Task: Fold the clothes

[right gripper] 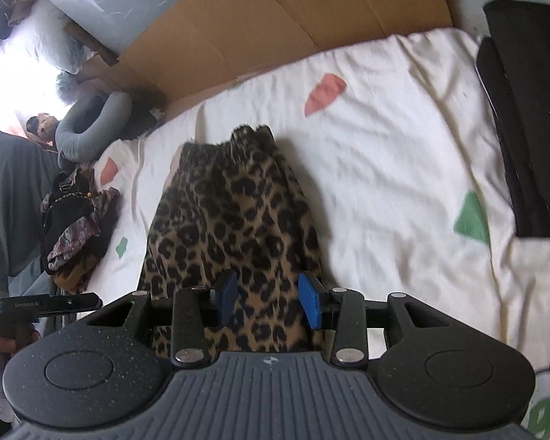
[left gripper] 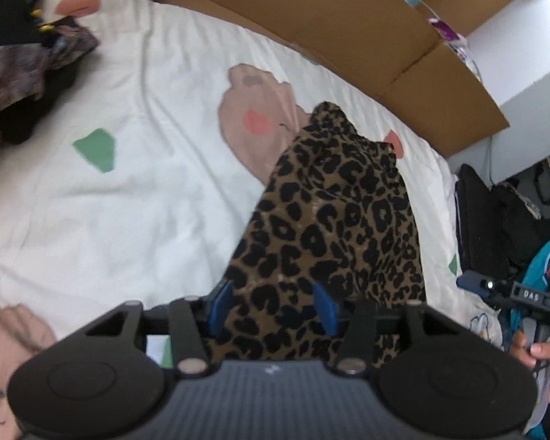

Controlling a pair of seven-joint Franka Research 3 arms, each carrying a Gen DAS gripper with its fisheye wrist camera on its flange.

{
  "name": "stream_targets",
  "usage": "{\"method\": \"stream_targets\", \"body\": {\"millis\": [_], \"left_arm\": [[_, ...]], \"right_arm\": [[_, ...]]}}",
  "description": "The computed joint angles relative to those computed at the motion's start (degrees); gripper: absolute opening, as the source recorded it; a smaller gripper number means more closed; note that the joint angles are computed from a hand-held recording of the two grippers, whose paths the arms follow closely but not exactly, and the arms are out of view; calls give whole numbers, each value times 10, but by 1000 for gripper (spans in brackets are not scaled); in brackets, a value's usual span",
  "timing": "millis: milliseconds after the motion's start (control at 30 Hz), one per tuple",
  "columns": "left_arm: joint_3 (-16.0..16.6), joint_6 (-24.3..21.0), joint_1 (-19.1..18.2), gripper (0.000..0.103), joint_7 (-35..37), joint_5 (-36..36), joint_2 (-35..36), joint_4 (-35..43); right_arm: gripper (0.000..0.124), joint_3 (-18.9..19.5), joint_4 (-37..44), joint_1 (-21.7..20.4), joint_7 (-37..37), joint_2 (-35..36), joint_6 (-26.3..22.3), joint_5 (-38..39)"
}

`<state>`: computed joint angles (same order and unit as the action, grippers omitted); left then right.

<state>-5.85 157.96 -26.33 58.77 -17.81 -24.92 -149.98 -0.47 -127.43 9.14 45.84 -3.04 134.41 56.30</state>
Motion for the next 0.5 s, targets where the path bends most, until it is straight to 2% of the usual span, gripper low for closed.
{"method": "stream_targets", "body": {"millis": [133, 367, 467, 500], "left_arm": [[-4, 11, 3, 57, 10, 9, 39, 37], [-8, 36, 4, 56, 61, -7, 101, 101], [1, 52, -12, 56, 120, -58, 122, 121], [-5, 55, -6, 55, 126, -58, 129, 128]], "right_arm": [[44, 5, 14, 5, -11, 11, 12, 10], [44, 16, 33, 11, -41, 33, 39, 28], [44, 20, 47, 13, -51, 46, 49, 39], [44, 21, 52, 13, -55, 51, 50, 43]]}}
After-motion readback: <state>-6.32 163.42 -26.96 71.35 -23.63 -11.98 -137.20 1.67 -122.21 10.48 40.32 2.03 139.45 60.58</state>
